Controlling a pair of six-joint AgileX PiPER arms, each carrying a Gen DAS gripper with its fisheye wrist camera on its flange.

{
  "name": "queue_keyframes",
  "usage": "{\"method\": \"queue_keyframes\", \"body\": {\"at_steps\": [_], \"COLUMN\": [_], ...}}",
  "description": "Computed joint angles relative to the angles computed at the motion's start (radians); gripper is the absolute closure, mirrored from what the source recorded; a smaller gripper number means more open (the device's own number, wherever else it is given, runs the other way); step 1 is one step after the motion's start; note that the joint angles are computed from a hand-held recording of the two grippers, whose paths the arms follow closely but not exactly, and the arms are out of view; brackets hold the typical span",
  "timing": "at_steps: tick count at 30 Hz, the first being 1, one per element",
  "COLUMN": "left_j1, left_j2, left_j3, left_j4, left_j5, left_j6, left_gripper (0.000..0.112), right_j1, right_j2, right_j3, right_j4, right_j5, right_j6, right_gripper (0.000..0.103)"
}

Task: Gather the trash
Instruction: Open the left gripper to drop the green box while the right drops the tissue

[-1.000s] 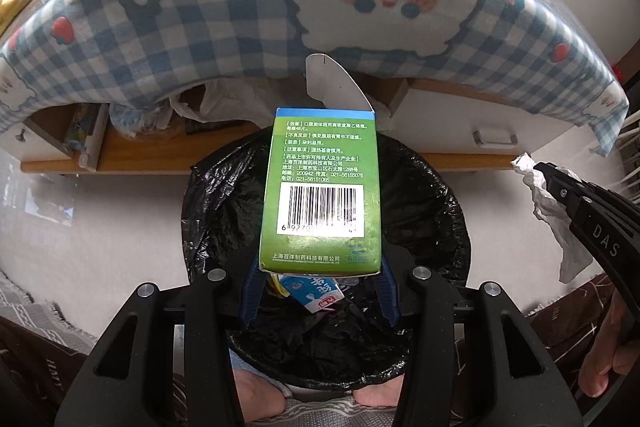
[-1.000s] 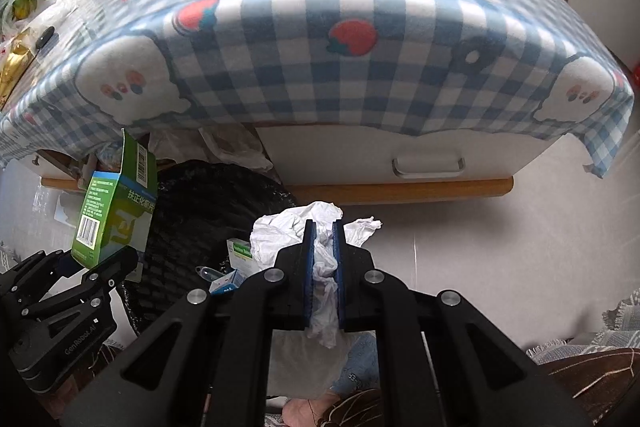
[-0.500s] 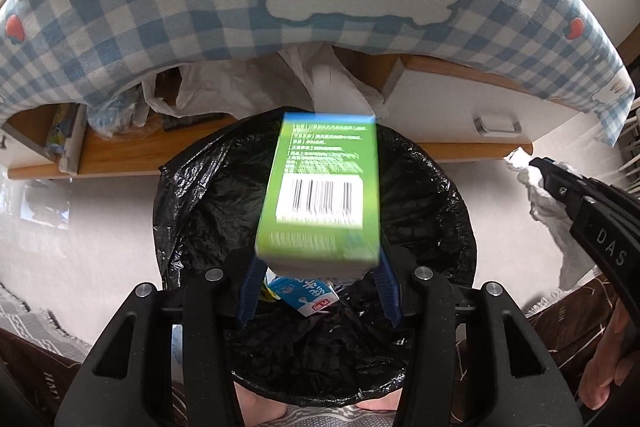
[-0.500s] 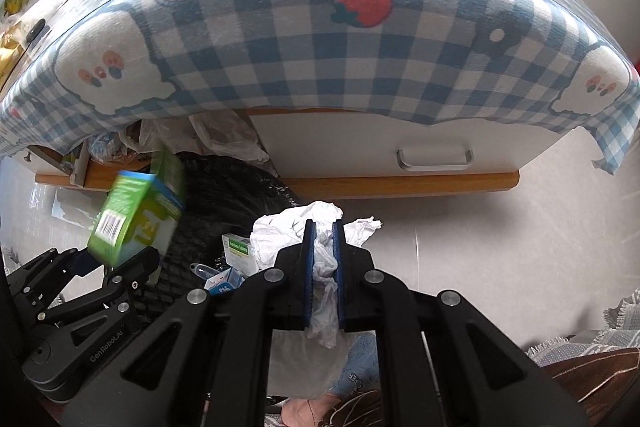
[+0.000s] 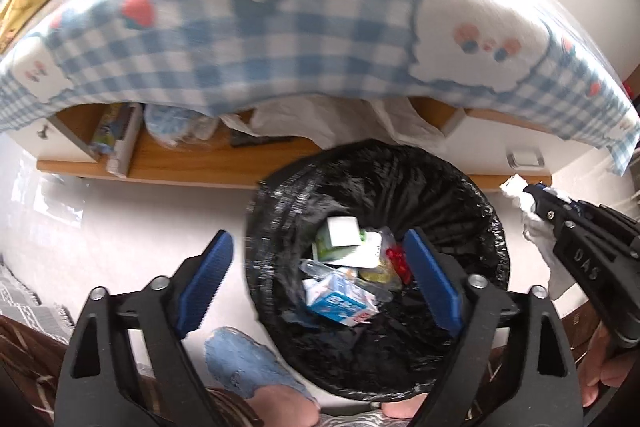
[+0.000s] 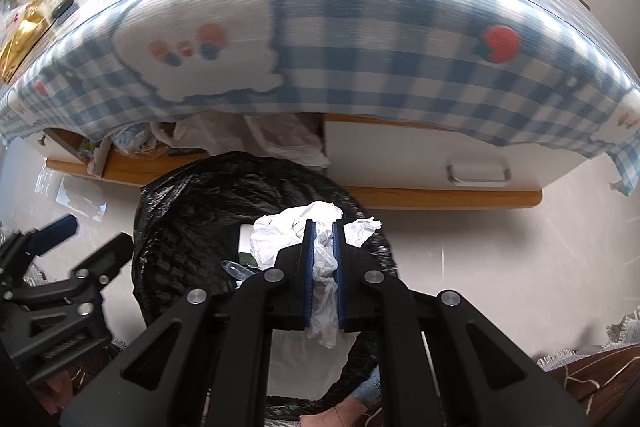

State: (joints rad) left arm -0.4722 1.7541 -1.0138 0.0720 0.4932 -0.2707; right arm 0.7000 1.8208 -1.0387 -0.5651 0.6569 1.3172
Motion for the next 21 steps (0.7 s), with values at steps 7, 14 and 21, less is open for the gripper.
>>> {"method": "queue_keyframes", "body": {"at_steps": [7, 14, 21], "left_j1": [0.068, 0.114, 0.138], "left_j2": [-0.062, -0.104, -0.107], "left_j3": [0.018, 0.032, 0.033], "left_j4": [0.013, -0.01, -0.042], "left_j5": [0.028, 0.066, 0.074], "left_j6": [0.032, 0.078, 0.11], "left_gripper": [0.015, 0.015, 0.015], "right_j1": [0.044, 0.071, 0.09], "right_j2": [0.068, 0.137, 0.176], "right_j3": [-0.093, -0.177, -0.225], "right_j4": [0.011, 0.041, 0.052], "right_j5": [0.026, 0.035, 0.041], "right_j6": [-0.011, -0.033, -0.053], "right_gripper": [0.096, 0.096, 0.094]}}
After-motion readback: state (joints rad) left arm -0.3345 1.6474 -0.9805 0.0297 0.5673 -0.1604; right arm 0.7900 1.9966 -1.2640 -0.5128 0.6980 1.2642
